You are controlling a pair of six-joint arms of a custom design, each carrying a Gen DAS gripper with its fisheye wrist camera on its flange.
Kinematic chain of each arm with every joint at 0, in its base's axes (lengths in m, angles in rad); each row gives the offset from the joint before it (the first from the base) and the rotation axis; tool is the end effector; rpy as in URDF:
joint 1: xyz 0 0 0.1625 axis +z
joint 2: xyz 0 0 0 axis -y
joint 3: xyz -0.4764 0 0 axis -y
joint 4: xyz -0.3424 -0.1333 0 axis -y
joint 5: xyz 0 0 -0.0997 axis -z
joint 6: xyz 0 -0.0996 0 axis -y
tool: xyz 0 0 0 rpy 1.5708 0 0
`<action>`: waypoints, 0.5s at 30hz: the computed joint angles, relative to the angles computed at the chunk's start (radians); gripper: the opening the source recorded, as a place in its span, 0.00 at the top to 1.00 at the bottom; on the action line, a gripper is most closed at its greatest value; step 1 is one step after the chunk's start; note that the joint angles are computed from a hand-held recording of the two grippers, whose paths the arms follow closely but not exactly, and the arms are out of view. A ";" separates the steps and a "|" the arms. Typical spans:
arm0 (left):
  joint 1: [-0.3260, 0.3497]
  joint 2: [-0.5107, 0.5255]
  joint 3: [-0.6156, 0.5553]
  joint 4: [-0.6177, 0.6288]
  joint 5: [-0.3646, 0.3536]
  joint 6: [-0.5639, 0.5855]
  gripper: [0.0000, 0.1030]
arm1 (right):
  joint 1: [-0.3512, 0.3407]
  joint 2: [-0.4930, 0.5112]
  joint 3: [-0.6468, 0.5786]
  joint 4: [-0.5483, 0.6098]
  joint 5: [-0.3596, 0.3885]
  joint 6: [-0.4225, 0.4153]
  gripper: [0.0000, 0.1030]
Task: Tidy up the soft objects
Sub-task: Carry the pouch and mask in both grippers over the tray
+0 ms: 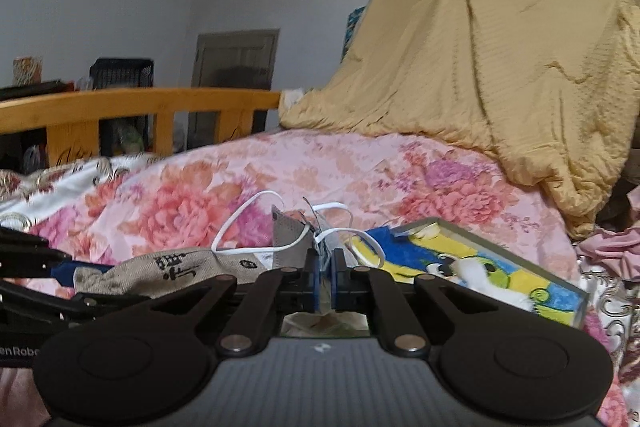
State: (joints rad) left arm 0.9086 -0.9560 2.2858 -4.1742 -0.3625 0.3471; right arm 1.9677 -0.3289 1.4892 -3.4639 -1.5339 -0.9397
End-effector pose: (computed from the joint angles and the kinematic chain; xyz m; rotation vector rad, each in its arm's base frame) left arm -0.0793 -0.4700 0.3041 0.0621 1.9012 -1.4210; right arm 0.4078 -0.6186 -0.0049 1.7462 -2.1799 1.0463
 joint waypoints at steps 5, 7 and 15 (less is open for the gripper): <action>-0.039 0.023 -0.033 -0.009 0.031 0.022 0.62 | -0.016 -0.037 0.026 -0.039 0.021 0.042 0.95; -0.049 0.033 -0.062 -0.009 0.041 0.040 0.62 | -0.025 -0.051 0.031 -0.057 0.029 0.063 0.95; -0.028 0.030 -0.150 0.214 0.035 -0.169 0.62 | -0.074 -0.069 -0.033 -0.094 0.023 0.166 0.95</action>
State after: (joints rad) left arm 0.8807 -0.9258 2.1353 -3.9597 -0.3272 0.1777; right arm 1.8939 -0.3979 1.4563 -3.5576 -1.5105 -0.7736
